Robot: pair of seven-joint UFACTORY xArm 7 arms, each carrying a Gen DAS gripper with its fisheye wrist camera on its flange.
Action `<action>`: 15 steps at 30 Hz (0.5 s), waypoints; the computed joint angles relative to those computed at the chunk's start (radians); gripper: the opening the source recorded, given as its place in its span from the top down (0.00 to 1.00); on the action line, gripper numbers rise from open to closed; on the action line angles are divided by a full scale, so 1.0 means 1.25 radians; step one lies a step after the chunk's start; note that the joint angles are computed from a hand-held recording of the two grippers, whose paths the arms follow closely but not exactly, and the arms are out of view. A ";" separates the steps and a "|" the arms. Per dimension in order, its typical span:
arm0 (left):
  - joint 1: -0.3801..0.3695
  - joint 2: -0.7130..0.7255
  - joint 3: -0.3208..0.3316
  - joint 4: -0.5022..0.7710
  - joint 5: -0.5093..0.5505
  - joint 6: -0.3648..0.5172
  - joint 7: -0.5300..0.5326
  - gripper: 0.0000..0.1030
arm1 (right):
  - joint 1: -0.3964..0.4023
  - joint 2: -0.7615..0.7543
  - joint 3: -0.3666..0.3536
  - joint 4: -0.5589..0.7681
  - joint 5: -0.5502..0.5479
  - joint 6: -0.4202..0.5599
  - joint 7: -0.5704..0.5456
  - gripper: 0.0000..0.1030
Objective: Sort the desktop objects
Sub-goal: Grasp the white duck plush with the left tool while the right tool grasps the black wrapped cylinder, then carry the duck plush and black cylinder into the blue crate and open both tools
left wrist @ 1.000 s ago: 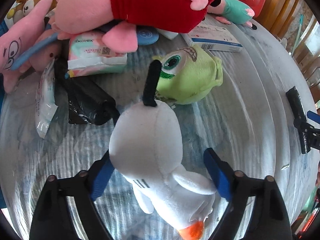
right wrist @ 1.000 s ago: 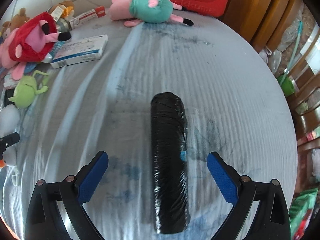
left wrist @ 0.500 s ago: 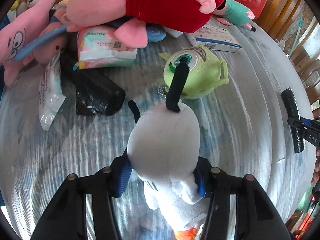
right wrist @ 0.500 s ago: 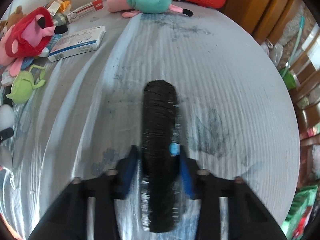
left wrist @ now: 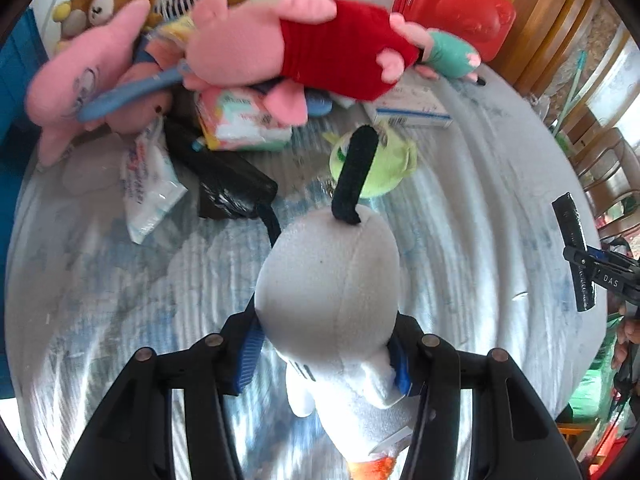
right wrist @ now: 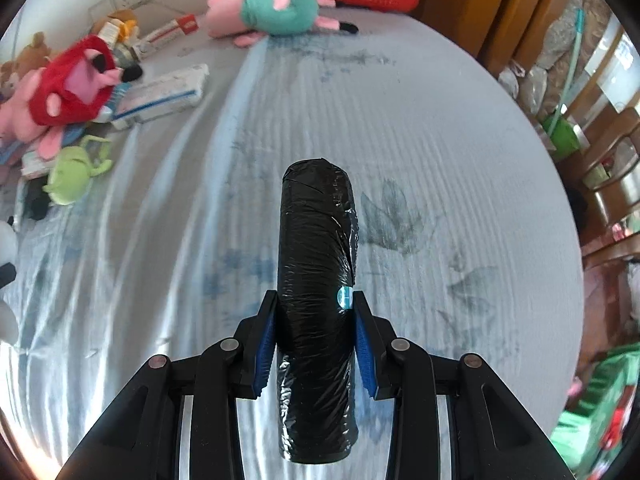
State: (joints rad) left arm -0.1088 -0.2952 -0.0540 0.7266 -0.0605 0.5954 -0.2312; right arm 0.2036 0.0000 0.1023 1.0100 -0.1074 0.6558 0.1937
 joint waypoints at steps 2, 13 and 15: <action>0.004 -0.035 0.004 -0.001 0.001 0.018 -0.001 0.50 | 0.006 -0.025 0.006 0.003 0.005 0.012 -0.005 0.67; 0.072 -0.239 0.038 0.009 0.039 0.123 0.006 0.50 | 0.072 -0.068 0.054 0.130 0.054 0.040 -0.047 0.67; 0.098 -0.279 0.051 0.026 0.053 0.155 0.012 0.50 | 0.092 -0.056 0.065 0.170 0.066 0.042 -0.063 0.67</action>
State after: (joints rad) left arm 0.0142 -0.6443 0.0099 0.7595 0.0057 0.7893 -0.2160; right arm 0.3189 -0.0704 0.1835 1.2223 -0.0250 0.7079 0.1145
